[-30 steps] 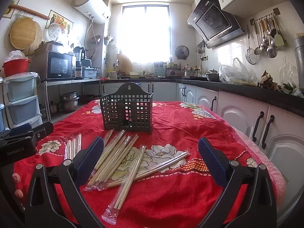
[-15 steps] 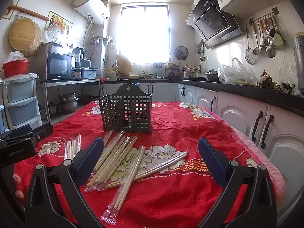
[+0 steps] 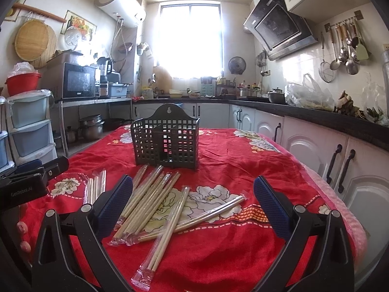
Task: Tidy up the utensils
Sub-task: 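Lower the left and right tools and close each on a chopstick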
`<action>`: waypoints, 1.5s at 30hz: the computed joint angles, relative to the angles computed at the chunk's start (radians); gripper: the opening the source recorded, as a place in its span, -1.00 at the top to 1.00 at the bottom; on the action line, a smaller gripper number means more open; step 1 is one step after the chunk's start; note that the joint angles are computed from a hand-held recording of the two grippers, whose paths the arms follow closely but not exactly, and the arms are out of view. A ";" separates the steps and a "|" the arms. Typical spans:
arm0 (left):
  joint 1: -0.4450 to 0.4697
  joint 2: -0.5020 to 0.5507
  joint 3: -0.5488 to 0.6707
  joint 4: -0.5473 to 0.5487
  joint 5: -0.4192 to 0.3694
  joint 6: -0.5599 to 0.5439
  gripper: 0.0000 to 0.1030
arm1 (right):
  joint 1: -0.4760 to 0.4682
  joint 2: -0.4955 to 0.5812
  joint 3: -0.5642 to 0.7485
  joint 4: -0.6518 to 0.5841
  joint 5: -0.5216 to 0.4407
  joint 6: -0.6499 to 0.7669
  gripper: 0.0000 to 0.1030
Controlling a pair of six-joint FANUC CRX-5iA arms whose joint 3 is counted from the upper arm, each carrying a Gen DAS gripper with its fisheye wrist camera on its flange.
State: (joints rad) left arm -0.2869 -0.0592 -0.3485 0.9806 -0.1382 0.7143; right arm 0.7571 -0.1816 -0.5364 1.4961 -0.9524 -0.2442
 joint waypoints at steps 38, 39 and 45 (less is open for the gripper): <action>0.165 0.492 0.810 -0.476 -0.798 0.479 -0.36 | -0.170 0.277 0.532 -0.784 0.200 0.865 -0.55; 0.163 0.517 0.852 -0.497 -0.831 0.499 -0.35 | -0.178 0.293 0.564 -0.838 0.181 0.900 -0.48; 0.168 0.628 1.025 -0.530 -0.967 0.548 -0.18 | -0.229 0.385 0.737 -1.078 0.069 1.067 -0.06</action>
